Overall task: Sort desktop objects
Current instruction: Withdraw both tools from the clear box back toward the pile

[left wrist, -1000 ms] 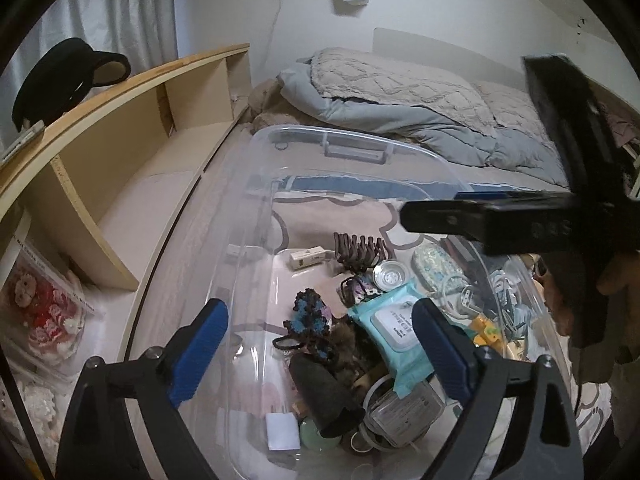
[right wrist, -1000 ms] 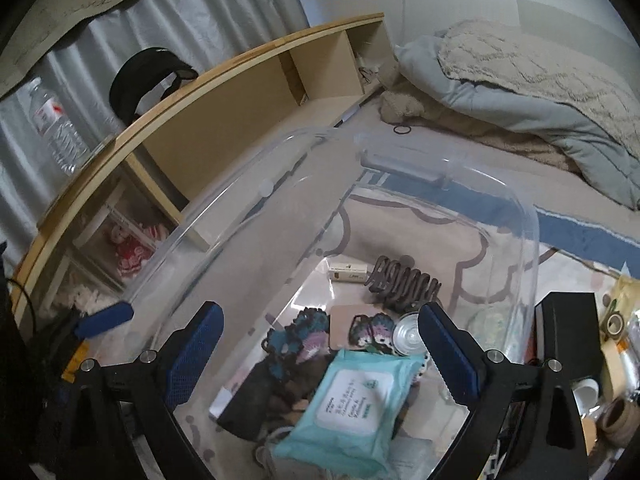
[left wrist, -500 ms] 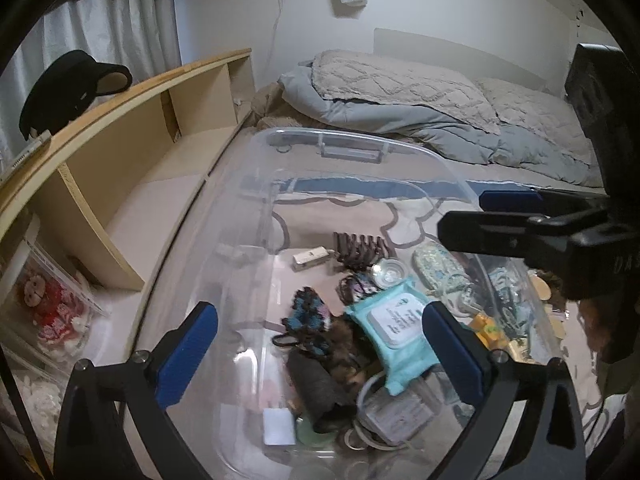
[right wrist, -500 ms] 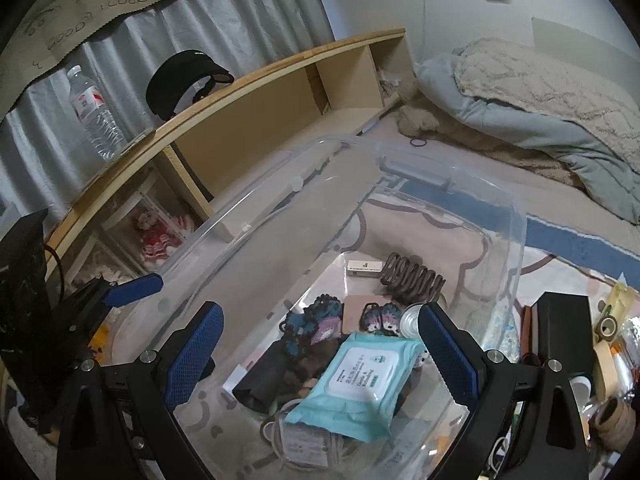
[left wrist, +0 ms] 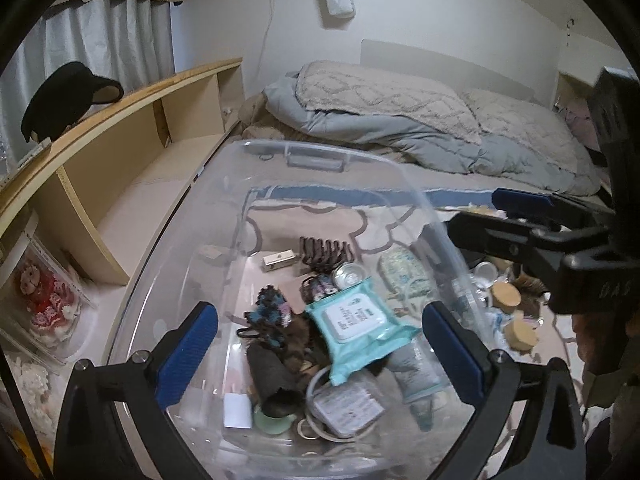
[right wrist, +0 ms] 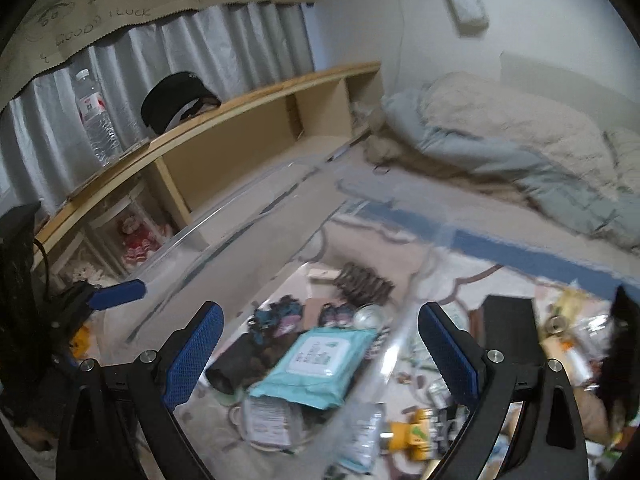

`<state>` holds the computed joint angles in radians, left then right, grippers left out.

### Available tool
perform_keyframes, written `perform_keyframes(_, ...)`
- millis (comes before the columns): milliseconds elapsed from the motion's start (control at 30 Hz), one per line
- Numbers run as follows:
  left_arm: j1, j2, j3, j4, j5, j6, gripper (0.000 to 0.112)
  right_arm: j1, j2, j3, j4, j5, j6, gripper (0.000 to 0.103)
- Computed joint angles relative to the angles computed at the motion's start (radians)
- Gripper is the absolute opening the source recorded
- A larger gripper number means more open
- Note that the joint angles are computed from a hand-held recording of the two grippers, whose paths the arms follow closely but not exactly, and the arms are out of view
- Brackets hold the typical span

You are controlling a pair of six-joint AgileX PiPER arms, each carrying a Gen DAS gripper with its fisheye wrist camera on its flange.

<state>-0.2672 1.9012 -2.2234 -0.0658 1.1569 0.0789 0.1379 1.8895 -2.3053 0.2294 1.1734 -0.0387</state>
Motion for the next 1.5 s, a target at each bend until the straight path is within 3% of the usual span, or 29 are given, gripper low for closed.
perform_keyframes(333,-0.097,-0.122,0.075,0.088,-0.064,-0.107,0.103,-0.052,-0.276,0.344,0.016,-0.175,-0.108,0.098)
perform_keyframes(733,-0.217,-0.284,0.221,0.183,-0.155,-0.232,0.103,-0.209,-0.518,0.580,0.135,-0.235,-0.278,0.098)
perform_keyframes(1200,-0.457,-0.448,0.415,0.436,-0.282,-0.451,0.103,-0.606,-0.746,0.796,0.472,-0.156,-0.597,0.098)
perform_keyframes(1500,-0.584,-0.504,0.533,0.563,-0.345,-0.600,0.103,-1.011,-0.846,0.927,0.751,0.003,-0.870,0.098)
